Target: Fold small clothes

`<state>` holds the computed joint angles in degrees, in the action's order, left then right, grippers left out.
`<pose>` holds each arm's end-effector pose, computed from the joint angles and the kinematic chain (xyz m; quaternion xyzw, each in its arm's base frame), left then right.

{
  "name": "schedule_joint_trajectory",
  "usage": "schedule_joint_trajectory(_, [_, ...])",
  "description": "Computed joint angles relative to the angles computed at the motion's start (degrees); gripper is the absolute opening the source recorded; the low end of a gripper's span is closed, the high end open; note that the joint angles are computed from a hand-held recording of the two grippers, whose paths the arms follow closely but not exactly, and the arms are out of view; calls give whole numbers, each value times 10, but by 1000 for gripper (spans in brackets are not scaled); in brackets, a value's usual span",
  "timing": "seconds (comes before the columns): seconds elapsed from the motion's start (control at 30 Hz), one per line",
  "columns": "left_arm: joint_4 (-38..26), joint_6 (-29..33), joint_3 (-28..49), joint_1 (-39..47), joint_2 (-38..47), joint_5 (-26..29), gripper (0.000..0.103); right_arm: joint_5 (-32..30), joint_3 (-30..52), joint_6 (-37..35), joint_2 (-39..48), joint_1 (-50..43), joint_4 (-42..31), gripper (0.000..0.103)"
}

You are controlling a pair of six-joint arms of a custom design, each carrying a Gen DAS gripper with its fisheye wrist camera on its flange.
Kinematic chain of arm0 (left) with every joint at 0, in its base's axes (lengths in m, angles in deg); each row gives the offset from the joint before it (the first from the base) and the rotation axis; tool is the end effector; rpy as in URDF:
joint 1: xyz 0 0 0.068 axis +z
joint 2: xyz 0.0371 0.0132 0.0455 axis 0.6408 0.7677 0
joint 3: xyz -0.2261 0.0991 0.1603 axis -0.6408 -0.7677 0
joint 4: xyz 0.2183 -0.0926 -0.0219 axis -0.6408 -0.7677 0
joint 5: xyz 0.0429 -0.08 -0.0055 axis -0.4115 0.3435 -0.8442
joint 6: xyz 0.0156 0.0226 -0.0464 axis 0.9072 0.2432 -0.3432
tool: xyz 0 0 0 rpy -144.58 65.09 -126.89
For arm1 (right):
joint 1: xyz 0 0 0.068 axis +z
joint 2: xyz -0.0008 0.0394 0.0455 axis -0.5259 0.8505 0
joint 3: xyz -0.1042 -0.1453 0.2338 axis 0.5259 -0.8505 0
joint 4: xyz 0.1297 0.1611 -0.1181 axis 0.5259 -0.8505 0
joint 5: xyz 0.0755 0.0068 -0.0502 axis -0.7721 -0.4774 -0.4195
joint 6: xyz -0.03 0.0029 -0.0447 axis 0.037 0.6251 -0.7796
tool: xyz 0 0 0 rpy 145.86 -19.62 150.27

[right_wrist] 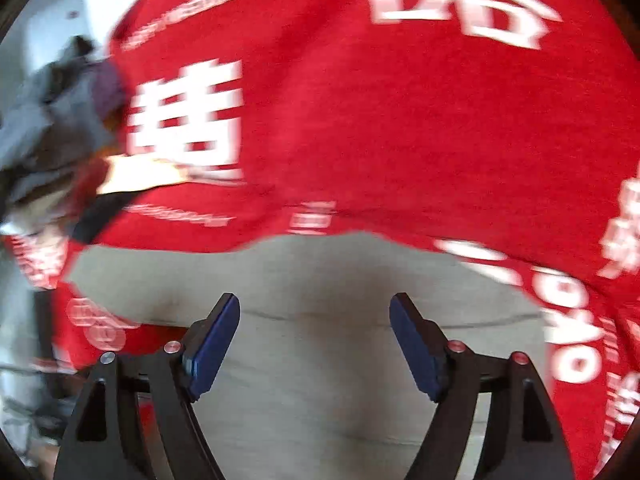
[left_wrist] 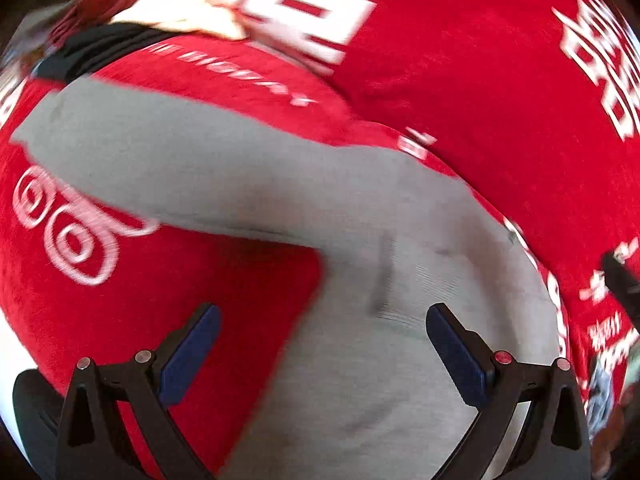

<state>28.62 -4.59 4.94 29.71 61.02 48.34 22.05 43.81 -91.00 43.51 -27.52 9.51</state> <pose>0.2058 -0.0356 0.1032 -0.2984 0.9183 -0.1079 0.2369 0.3177 0.0289 0.1898 -0.1937 0.9323 0.0407 0.3027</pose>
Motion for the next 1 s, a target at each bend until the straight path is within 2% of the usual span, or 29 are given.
schedule_joint_trajectory(0.07, [-29,-7,51,-62,24,-21,103,70,11,-22,57,-50,11,80])
schedule_joint_trajectory(0.1, [-36,-5,77,-90,41,-30,103,80,20,-31,90,-78,13,80])
schedule_joint_trajectory(0.2, [-79,28,188,-138,134,-38,103,69,42,-45,168,-137,9,80])
schedule_joint_trajectory(0.3, [-133,50,282,-145,224,-44,103,59,48,-56,210,-142,35,80])
schedule_joint_trajectory(0.37, [-146,60,291,-152,242,-90,103,41,61,-50,229,-143,56,81])
schedule_joint_trajectory(0.47, [-123,73,256,-147,233,-114,103,28,137,-29,285,-149,32,87])
schedule_joint_trajectory(0.53, [-81,73,221,-121,227,-82,103,26,179,-23,316,-152,21,98])
schedule_joint_trajectory(0.63, [-127,64,233,-108,210,-73,103,47,222,-13,328,-141,-25,101])
schedule_joint_trajectory(0.67, [-139,52,237,-107,201,-76,103,51,211,-9,313,-139,-25,99])
schedule_joint_trajectory(0.8, [-157,43,270,-121,198,-78,103,-9,104,-23,231,-131,28,98])
schedule_joint_trajectory(0.9, [-184,64,316,-147,235,-61,103,19,70,-38,236,-97,37,98])
schedule_joint_trajectory(0.93, [-219,68,343,-161,257,-86,103,45,62,-38,245,-86,43,98])
schedule_joint_trajectory(1.0, [-215,78,335,-182,256,-126,103,39,16,-28,220,-95,90,98])
